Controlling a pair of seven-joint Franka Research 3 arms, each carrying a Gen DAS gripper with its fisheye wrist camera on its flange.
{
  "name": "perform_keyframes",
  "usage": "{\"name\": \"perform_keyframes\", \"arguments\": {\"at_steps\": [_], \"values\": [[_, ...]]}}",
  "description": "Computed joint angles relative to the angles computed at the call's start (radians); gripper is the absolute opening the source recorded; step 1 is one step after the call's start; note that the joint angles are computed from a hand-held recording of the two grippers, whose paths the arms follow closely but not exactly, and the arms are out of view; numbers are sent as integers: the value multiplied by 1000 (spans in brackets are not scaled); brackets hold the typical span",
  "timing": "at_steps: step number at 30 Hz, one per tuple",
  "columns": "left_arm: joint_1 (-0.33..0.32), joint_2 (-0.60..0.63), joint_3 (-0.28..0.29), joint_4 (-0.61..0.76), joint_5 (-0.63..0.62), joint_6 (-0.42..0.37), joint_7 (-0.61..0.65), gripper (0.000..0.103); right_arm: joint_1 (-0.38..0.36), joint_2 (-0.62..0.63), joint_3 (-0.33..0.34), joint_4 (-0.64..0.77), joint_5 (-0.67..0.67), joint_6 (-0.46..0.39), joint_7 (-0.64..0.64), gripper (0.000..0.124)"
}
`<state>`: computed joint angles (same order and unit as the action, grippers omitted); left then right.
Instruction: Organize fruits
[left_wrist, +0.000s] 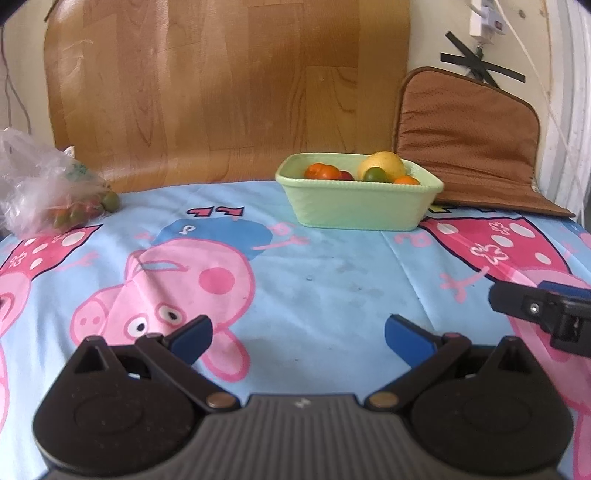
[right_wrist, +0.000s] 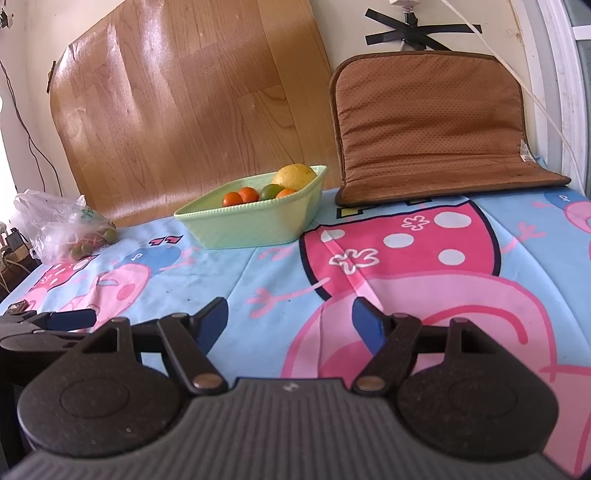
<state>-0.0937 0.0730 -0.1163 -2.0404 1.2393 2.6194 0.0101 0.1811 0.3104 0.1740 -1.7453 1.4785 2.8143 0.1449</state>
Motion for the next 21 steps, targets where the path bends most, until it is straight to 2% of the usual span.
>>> {"name": "perform_keyframes", "arguments": {"at_steps": [21], "values": [[5, -14, -4, -10, -7, -30, -48, 103, -3, 3, 5, 1, -21, 2, 13, 76]]}}
